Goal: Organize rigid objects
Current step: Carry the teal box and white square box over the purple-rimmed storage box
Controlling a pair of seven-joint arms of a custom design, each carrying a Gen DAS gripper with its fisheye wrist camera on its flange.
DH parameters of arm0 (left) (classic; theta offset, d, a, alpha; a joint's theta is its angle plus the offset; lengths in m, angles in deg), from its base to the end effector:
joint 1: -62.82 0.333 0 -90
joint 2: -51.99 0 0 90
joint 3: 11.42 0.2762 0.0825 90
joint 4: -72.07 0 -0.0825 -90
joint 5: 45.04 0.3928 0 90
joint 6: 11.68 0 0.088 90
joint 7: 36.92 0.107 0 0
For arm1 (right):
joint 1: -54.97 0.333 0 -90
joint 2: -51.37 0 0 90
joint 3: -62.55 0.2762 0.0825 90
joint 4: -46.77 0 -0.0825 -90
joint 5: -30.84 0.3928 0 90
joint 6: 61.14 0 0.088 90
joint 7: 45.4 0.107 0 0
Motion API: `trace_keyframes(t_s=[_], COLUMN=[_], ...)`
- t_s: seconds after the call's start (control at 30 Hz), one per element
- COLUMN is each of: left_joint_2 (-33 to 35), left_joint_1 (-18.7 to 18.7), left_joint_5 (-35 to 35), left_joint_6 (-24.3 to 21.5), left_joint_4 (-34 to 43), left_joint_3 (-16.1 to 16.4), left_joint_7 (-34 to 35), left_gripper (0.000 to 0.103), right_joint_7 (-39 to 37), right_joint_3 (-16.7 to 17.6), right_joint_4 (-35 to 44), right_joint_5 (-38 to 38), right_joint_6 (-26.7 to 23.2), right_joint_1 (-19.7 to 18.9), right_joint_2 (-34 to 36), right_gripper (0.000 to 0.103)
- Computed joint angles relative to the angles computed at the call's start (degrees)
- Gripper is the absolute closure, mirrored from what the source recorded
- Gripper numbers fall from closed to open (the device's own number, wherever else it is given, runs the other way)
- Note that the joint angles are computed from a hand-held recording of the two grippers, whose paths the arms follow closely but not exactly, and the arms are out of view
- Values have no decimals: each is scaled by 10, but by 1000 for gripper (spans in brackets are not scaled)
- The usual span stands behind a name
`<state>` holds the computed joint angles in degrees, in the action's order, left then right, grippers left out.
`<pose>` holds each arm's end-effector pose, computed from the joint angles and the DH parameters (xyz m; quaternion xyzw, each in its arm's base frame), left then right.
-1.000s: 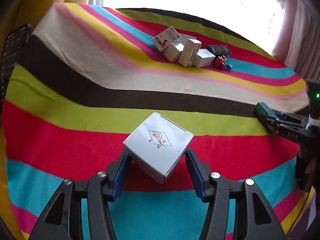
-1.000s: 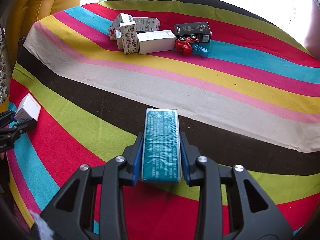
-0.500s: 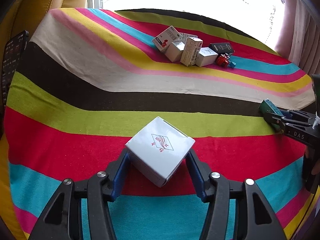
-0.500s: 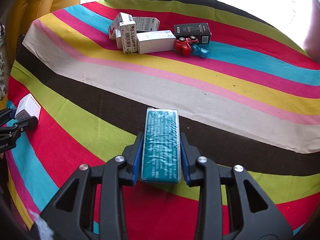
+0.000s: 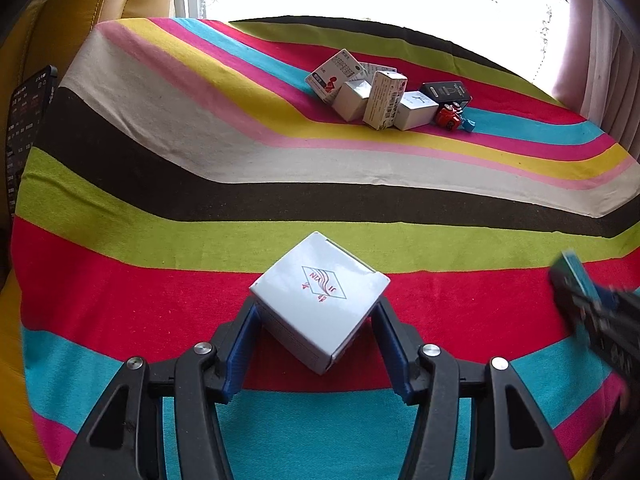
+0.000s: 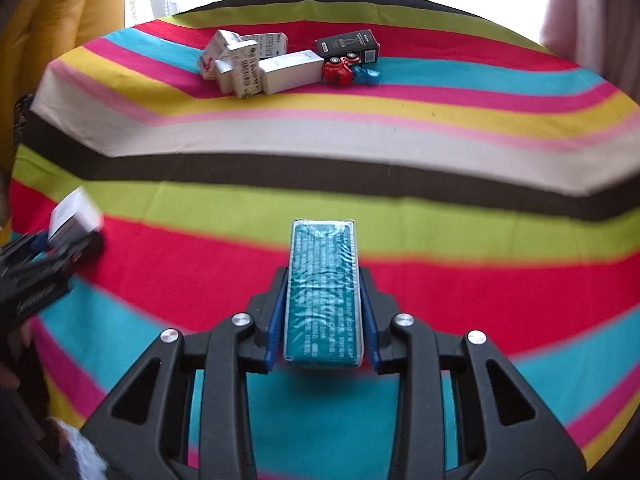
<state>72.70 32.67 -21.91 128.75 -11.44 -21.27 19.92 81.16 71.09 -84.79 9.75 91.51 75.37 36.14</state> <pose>0.5553 -0.4413 0.5145 -0.5519 0.7612 -0.2848 0.1868 0.4569 0.2681 0.4830 -0.7132 0.6146 -0.2101 0.2636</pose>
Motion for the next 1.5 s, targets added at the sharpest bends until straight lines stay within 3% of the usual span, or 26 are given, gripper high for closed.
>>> trace_keyframes(t_s=[0.33,0.7,0.87,1.0,1.5], left_joint_2=[5,1,-63,-94,-144], left_joint_1=[0,-10,3,9,-6], left_joint_5=[1,24,4,-28,-93], left_joint_6=[-4,-25,31,55,85], left_joint_4=[7,8,-83,-127,-183], left_joint_3=[2,7,-15,-42,-88], left_joint_7=[2,-22,-35,-2,100], left_gripper=[46,46,46,46,46], right_joint_7=[8,-1,-2,3,17], right_joint_3=[25,16,15,15,12], right_joint_4=[-80,-133,-162,-182,-245], right_joint_5=[2,43,47,47,49], right_joint_6=[-38,-52,-54,-60,-73], right_joint_1=[32,57,55,52,44], right_joint_2=[-97,-163,-204,-242,-352], right_gripper=[66,66,66,66,66])
